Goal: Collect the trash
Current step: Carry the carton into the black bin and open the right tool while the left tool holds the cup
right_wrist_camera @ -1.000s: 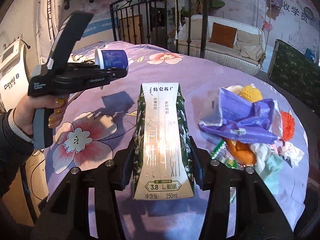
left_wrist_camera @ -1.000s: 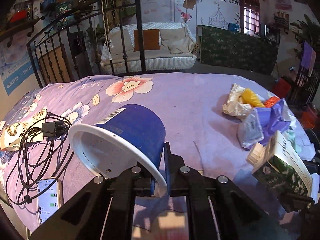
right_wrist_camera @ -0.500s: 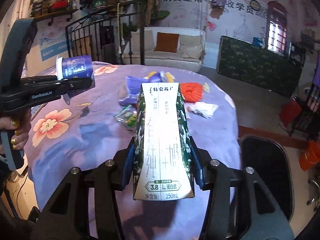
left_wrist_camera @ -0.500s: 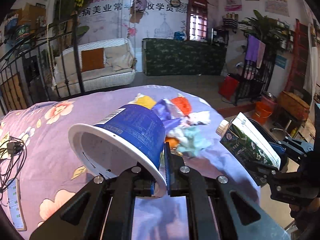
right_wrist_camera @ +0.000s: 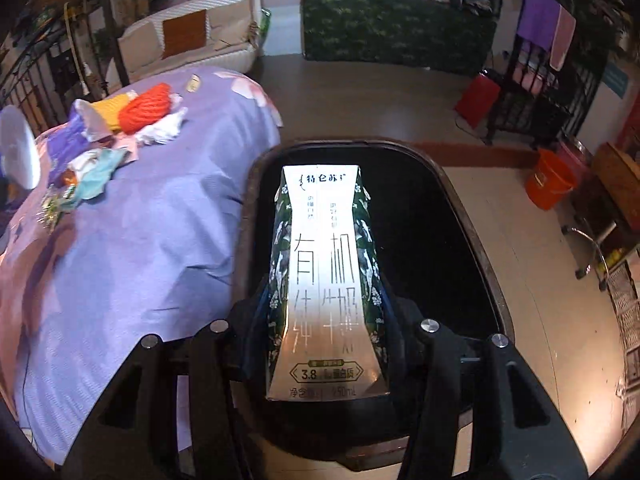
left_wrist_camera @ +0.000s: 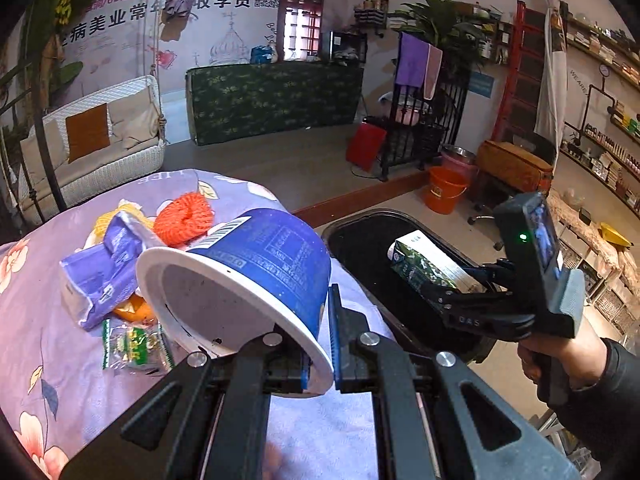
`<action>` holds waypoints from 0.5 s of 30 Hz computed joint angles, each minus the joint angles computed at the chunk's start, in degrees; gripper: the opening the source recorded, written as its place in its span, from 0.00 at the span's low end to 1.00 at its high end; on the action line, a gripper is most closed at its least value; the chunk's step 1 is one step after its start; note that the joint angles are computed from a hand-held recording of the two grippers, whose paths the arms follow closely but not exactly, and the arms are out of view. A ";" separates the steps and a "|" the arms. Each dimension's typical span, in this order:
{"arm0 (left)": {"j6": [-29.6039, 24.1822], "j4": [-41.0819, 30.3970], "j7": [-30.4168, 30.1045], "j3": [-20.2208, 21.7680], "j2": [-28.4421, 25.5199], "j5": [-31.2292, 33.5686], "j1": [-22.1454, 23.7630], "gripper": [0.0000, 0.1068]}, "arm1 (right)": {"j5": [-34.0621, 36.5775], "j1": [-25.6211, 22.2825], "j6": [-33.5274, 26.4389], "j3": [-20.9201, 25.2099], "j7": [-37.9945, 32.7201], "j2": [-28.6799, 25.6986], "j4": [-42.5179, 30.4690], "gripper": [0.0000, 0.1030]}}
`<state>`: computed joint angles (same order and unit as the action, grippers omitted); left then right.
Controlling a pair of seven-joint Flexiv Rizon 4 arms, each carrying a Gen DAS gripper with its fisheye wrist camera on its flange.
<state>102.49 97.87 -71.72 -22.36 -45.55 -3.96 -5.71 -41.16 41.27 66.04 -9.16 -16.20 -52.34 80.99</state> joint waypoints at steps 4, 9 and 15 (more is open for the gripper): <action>-3.20 -2.90 1.67 -0.56 -1.61 -0.30 -1.30 0.08 | 5.58 -3.95 -7.81 5.41 -7.50 -3.09 -5.94 0.49; -7.76 -6.38 4.41 -0.68 -3.60 -2.17 -2.96 0.08 | 10.99 -5.84 -15.72 8.61 -15.27 -5.59 -10.99 0.49; -14.62 -12.08 7.92 0.55 -6.09 -6.12 -6.02 0.08 | 11.60 -4.44 -14.69 6.45 -14.16 -4.15 -8.55 0.58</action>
